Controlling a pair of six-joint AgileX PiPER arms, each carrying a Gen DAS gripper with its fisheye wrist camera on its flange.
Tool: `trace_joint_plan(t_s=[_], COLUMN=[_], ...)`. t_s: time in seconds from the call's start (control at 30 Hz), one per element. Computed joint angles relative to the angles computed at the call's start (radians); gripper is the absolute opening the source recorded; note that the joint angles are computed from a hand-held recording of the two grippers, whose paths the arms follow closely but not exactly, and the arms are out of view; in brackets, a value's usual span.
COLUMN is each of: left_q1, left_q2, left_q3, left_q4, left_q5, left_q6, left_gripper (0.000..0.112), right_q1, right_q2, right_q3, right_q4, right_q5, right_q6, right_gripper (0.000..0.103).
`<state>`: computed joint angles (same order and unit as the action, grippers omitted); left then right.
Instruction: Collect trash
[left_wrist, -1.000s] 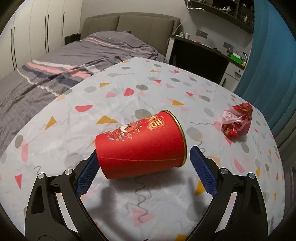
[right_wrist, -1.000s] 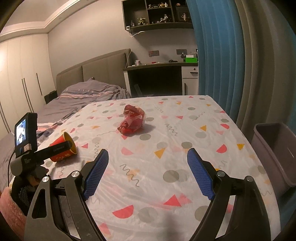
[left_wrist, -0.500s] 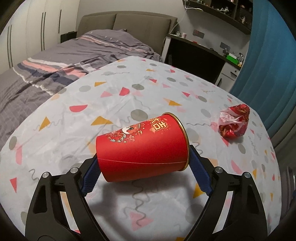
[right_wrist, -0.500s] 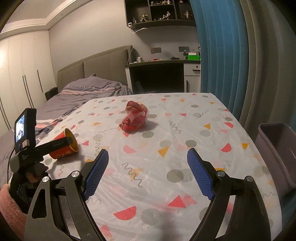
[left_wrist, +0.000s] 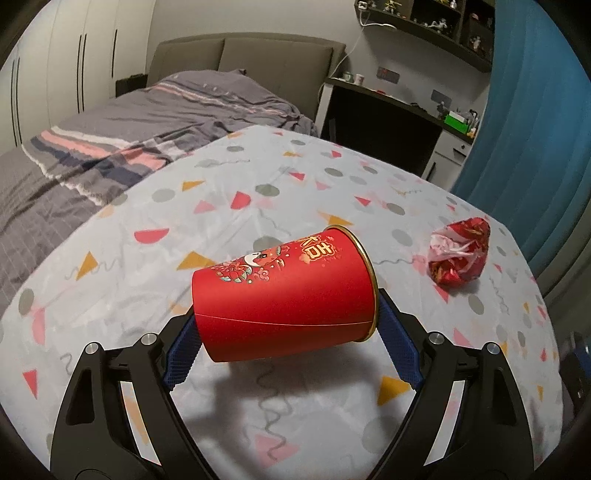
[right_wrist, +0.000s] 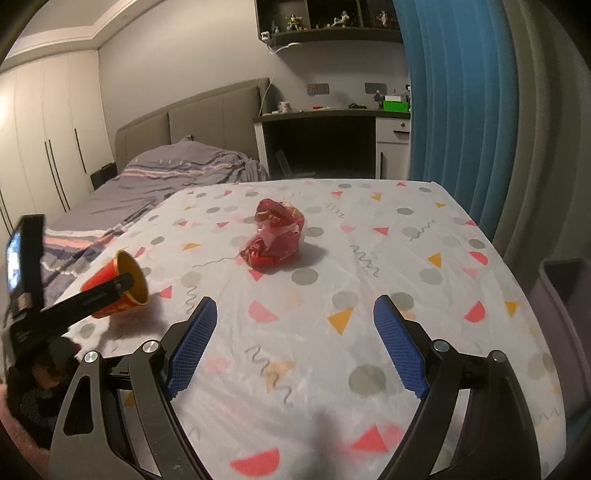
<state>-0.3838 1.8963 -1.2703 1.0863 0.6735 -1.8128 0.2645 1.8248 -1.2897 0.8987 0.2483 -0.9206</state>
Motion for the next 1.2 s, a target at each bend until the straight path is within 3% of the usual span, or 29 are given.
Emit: trace_joint_plan(t_s=[0.13, 0.37, 0.67, 0.87, 1.07, 1.2], left_q1=[0.005, 0.018, 0.016, 0.024, 0.026, 0.025], left_q2=[0.016, 0.016, 0.018, 0.017, 0.015, 0.011], left_q3=[-0.021, -0.006, -0.005, 0.001, 0.008, 0.013], left_q4=[0.016, 0.049, 0.07, 0.063, 0.063, 0.069], left_q5=[0.024, 0.027, 0.077, 0.08, 0.074, 0.073], left_q6=[0.006, -0.033, -0.051, -0.053, -0.061, -0.071], left_gripper=[0.085, 0.085, 0.085, 0.085, 0.085, 0.085], right_q1=[0.036, 0.075, 0.096, 0.097, 0.089, 0.083], right_q2=[0.131, 0.356, 0.595, 0.737, 0.704, 0.607], right_q3=[-0.17, -0.514, -0.923, -1.197, -1.128, -0.945], right_q4=[-0.291, -0.545, -0.675, -0.712, -0.671, -0.63], right_q5=[-0.001, 0.123, 0.314, 0.507, 0.464, 0.356], right_q6=[0.293, 0.577, 0.776, 0.824, 0.788, 0.723], right_gripper=[0.084, 0.079, 0.073, 0.052, 0.03, 0.025])
